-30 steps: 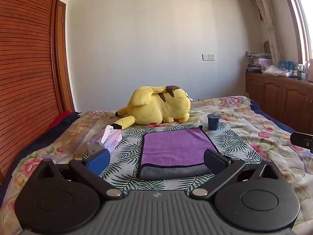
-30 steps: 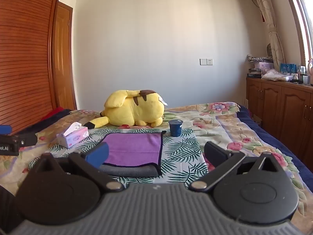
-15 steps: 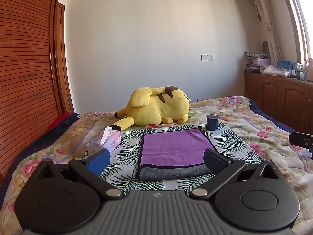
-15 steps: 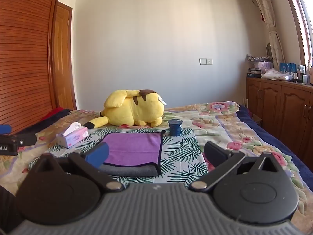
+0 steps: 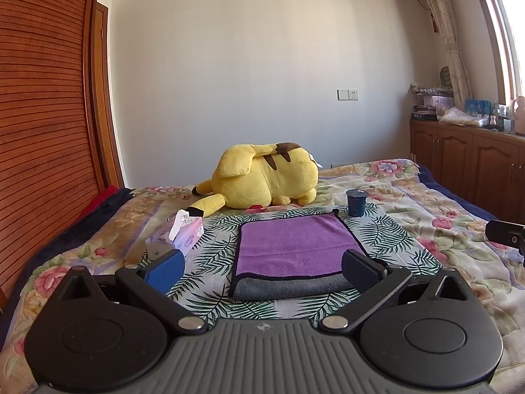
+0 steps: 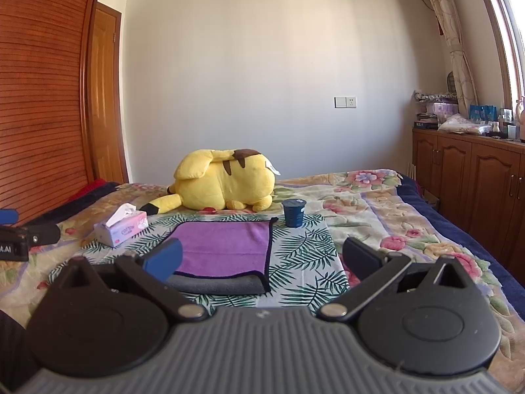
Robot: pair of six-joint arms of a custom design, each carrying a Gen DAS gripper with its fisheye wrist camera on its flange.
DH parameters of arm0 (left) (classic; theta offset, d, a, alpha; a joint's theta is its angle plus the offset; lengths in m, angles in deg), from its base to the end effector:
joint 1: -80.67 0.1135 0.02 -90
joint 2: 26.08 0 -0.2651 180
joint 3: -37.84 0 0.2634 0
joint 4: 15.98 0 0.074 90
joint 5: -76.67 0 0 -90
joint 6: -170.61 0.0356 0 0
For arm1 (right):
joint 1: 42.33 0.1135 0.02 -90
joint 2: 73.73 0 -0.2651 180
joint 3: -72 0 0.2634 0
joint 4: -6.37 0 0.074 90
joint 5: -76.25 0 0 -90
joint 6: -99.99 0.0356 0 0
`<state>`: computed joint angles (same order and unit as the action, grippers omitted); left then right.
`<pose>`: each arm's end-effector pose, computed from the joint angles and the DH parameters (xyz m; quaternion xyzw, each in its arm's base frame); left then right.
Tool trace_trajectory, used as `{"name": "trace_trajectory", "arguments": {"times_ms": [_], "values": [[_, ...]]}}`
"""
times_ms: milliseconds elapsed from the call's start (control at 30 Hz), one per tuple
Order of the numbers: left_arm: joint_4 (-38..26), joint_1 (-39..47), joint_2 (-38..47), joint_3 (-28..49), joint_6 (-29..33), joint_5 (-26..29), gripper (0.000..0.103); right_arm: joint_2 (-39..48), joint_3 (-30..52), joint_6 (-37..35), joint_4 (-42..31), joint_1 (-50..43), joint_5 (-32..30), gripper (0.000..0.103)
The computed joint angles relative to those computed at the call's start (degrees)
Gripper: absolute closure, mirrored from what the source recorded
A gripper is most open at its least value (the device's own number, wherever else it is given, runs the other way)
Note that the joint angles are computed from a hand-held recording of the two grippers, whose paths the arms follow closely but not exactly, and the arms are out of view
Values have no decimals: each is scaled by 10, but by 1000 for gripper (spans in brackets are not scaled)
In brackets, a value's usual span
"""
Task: Fold towel
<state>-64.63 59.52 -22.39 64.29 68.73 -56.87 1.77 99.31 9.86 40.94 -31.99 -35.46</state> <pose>0.0910 -0.0089 0.1889 -0.1326 0.8004 0.1613 0.5619 0.2271 0.0548 0.1486 -0.1864 0.7581 0.2015 0.5916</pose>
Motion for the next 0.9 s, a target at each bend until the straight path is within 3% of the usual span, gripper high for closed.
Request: {"name": "trace_trajectory", "arguments": {"times_ms": [900], "values": [[-1,6,-9,-8,0,5,16,-8,0,1,-9,1,2,0]]}}
